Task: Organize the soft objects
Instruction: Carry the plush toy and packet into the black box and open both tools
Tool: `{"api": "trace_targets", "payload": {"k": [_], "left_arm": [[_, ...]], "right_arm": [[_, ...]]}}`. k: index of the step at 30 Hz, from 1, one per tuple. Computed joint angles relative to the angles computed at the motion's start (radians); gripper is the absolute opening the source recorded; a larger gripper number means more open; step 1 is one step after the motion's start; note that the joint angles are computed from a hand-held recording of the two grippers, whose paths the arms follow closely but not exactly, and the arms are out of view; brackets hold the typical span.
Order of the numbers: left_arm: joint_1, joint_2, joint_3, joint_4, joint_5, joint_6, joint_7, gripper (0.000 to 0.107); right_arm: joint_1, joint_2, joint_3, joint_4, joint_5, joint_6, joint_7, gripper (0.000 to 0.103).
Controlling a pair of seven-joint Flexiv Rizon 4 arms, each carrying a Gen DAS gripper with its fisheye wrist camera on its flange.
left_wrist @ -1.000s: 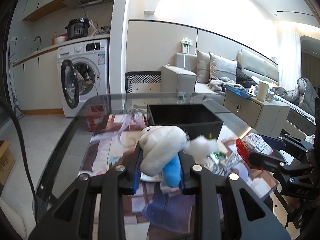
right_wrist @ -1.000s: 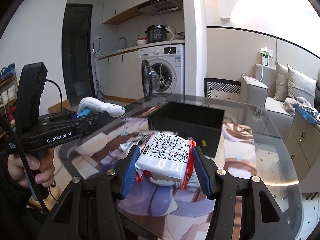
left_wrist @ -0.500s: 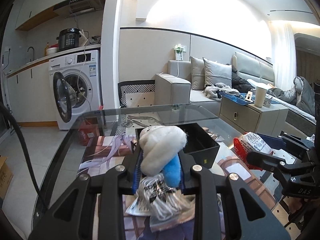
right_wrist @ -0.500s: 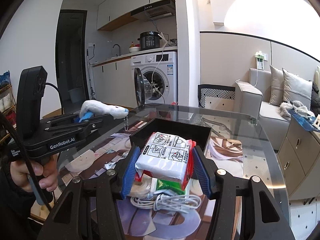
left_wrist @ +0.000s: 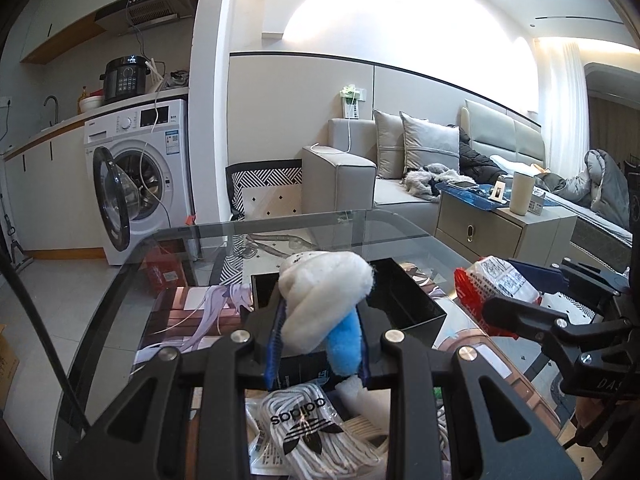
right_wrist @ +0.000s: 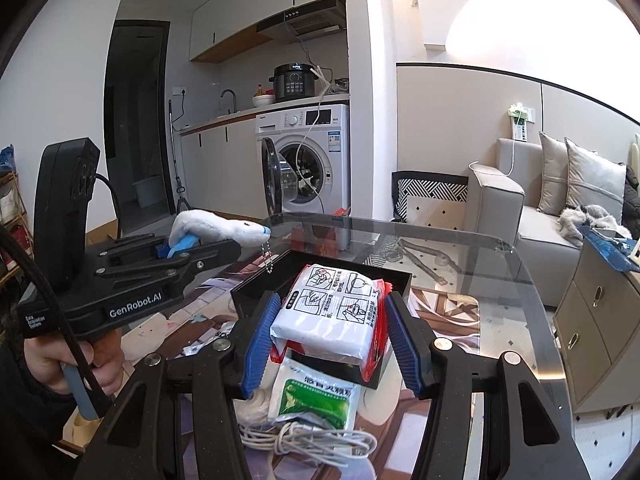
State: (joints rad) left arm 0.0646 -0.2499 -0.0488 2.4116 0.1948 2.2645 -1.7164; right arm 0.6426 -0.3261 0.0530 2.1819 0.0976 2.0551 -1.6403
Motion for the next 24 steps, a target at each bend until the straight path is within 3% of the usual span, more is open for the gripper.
{"api": "trace_targets", "payload": {"k": [5,10,24], "left_arm": [[0.019,-0.021,-0.007,-0.014,0.013,0.002,-0.015,0.027],[0.087,-0.039,-0.047,-0.057,0.083,-0.029,-0.082,0.027],[0.074,-0.115,-0.075,-0.150,0.045,-0.093,-0.025,0.027]], "right_arm": [[-0.018,-0.032,0.004,-0.039,-0.032,-0.017,0.017,0.055],[-0.039,-0.068,0.006,-0.081,-0.070,-0.029,0.051,0.055],[-0.145,-0.170,0.043,-0.182,-0.236,-0.083,0.157,0.055]]}}
